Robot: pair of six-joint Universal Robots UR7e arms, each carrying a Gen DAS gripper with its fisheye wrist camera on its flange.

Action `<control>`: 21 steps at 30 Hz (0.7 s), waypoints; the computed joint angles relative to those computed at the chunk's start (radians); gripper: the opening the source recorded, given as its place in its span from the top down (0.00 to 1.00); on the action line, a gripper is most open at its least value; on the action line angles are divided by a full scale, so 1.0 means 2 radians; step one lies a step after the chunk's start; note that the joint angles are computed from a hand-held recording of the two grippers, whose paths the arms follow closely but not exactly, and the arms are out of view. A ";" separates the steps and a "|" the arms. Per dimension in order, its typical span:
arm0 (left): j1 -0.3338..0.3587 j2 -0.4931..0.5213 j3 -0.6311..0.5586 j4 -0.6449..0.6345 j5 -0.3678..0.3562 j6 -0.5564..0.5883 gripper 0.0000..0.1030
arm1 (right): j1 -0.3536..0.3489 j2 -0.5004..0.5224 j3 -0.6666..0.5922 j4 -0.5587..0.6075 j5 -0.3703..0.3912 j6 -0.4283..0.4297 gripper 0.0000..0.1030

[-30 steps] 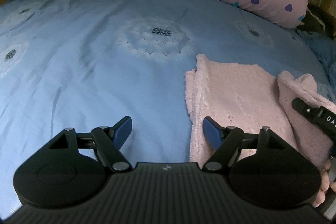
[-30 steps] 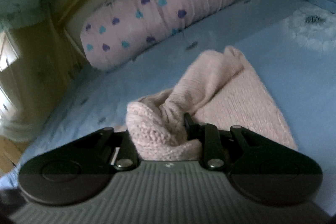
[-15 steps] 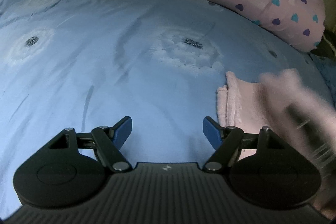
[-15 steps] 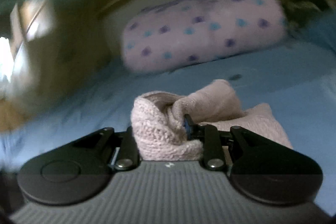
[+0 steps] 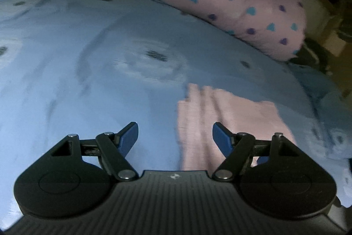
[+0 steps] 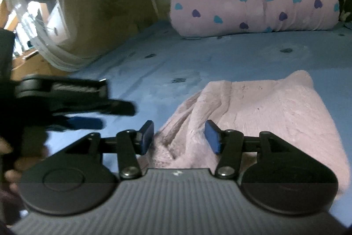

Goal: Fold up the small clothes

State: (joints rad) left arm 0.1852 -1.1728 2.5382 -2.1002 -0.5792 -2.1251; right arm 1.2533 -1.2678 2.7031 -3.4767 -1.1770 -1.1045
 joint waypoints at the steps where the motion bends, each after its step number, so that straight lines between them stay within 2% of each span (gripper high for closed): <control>1: 0.002 0.007 0.003 -0.031 0.004 0.018 0.24 | -0.008 -0.025 0.006 0.026 0.006 -0.012 0.47; 4: 0.009 0.036 0.004 -0.112 0.015 0.070 0.24 | -0.030 -0.099 0.017 0.098 0.014 -0.051 0.47; 9: 0.027 0.085 -0.016 -0.181 0.021 0.137 0.24 | -0.070 -0.187 0.025 0.138 0.019 -0.099 0.47; 12: 0.042 0.112 -0.033 -0.198 0.018 0.169 0.24 | -0.099 -0.207 0.027 0.130 0.029 -0.123 0.47; 16: 0.053 0.142 -0.052 -0.204 0.019 0.197 0.26 | -0.131 -0.192 0.019 0.111 0.043 -0.121 0.47; 18: 0.053 0.156 -0.056 -0.220 0.026 0.220 0.39 | -0.147 -0.180 0.014 0.107 0.051 -0.111 0.47; 21: 0.051 0.170 -0.062 -0.213 0.038 0.231 0.43 | -0.153 -0.175 0.009 0.116 0.047 -0.107 0.47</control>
